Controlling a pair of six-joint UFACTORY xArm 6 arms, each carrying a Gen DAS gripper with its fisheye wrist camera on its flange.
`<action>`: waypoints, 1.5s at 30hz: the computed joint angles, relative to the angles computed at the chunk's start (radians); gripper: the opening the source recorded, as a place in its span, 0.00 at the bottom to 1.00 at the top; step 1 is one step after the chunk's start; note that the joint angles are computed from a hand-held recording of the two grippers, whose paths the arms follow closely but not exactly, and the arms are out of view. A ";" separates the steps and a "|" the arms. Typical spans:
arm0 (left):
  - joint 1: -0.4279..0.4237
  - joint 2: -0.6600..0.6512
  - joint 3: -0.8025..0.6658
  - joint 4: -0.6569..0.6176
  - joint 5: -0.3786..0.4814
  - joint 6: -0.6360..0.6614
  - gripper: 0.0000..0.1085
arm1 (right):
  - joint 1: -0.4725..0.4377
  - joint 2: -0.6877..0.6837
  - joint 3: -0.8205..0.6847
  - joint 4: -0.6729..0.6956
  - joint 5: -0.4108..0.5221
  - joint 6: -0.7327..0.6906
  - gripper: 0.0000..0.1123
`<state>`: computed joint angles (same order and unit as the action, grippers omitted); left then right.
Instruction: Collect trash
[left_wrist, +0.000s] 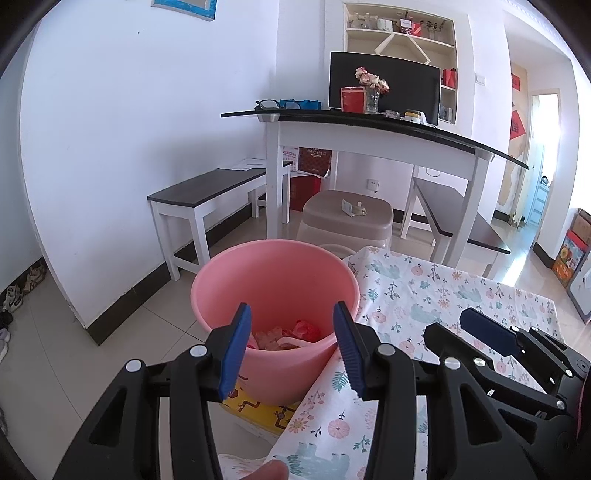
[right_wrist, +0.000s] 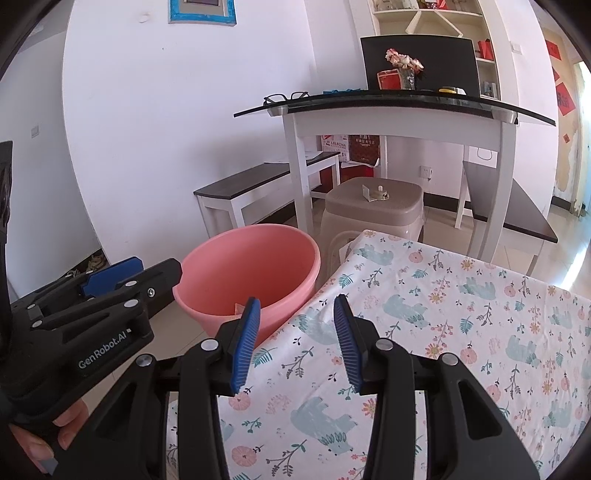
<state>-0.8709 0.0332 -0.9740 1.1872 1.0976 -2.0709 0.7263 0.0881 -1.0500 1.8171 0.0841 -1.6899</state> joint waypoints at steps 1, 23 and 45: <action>0.000 0.001 -0.001 0.000 0.001 0.000 0.42 | 0.000 0.000 0.000 -0.001 -0.001 0.001 0.38; -0.008 0.019 -0.016 -0.006 0.013 0.004 0.38 | -0.002 -0.003 0.006 -0.003 0.000 0.005 0.38; -0.008 0.046 -0.058 0.003 0.003 0.069 0.37 | -0.028 -0.016 0.028 0.009 0.015 -0.007 0.38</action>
<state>-0.8784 0.0790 -1.0318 1.1905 1.1006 -2.0022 0.6986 0.0725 -1.0218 1.8257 0.0986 -1.6972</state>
